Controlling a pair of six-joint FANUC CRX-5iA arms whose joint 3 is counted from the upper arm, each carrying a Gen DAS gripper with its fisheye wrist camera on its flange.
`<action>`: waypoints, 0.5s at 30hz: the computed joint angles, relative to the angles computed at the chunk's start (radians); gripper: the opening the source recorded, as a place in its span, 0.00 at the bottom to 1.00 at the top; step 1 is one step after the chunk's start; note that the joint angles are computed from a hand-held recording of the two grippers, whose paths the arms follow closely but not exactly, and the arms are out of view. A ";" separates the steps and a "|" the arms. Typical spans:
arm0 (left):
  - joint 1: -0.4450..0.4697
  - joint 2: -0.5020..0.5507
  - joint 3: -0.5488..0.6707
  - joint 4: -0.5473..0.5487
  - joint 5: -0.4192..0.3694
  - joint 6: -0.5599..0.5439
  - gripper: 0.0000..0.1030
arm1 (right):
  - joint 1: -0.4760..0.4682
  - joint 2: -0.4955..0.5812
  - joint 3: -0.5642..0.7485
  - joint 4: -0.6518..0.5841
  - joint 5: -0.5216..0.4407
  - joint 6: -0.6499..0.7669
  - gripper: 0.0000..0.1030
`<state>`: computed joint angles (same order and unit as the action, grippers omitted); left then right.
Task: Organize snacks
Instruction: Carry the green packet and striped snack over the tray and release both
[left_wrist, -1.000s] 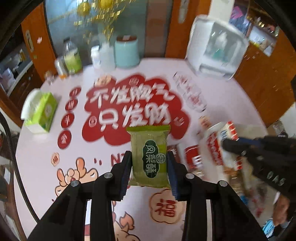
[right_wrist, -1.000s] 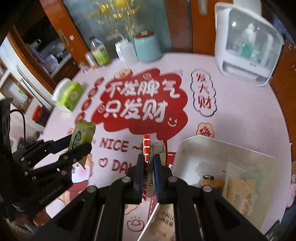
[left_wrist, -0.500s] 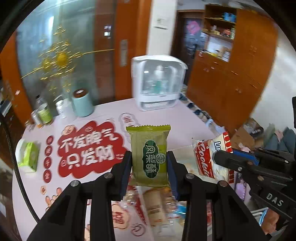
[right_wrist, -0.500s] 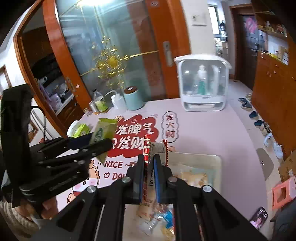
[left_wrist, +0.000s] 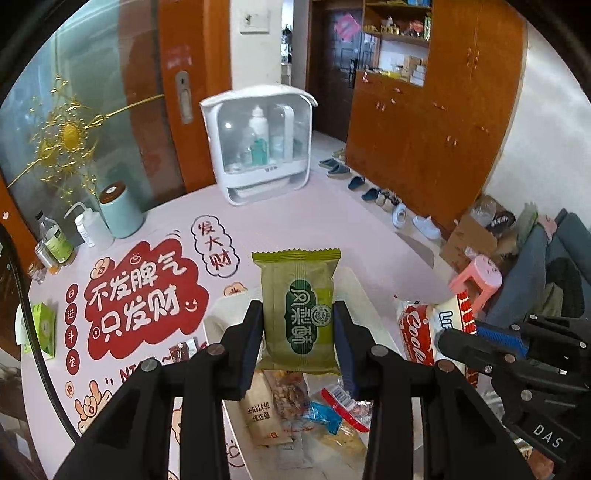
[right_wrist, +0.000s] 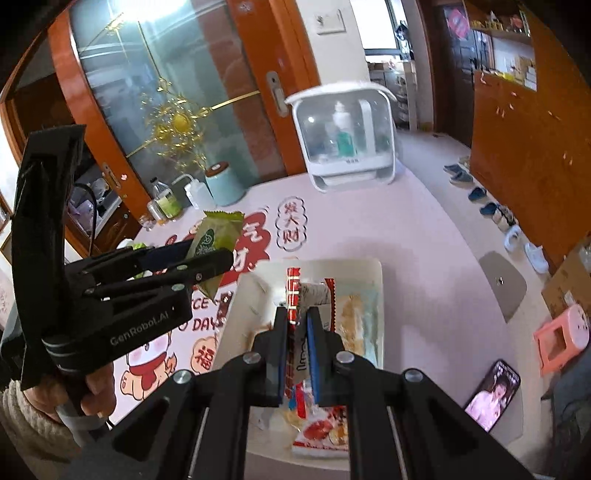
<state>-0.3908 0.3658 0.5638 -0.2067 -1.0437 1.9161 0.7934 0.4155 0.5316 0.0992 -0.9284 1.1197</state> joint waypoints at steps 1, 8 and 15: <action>-0.003 0.006 0.001 0.001 -0.003 -0.007 0.35 | -0.003 -0.002 -0.006 -0.007 -0.004 0.002 0.10; -0.011 0.037 0.001 -0.013 -0.051 0.005 0.35 | -0.009 0.018 -0.017 -0.030 -0.047 0.018 0.10; 0.002 0.006 -0.070 -0.005 -0.037 0.045 0.88 | -0.007 0.035 -0.028 -0.041 -0.068 0.018 0.45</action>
<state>-0.3892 0.3723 0.4936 -0.2117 -1.0806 1.9610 0.7863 0.4510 0.5036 0.0584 -0.9963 1.1374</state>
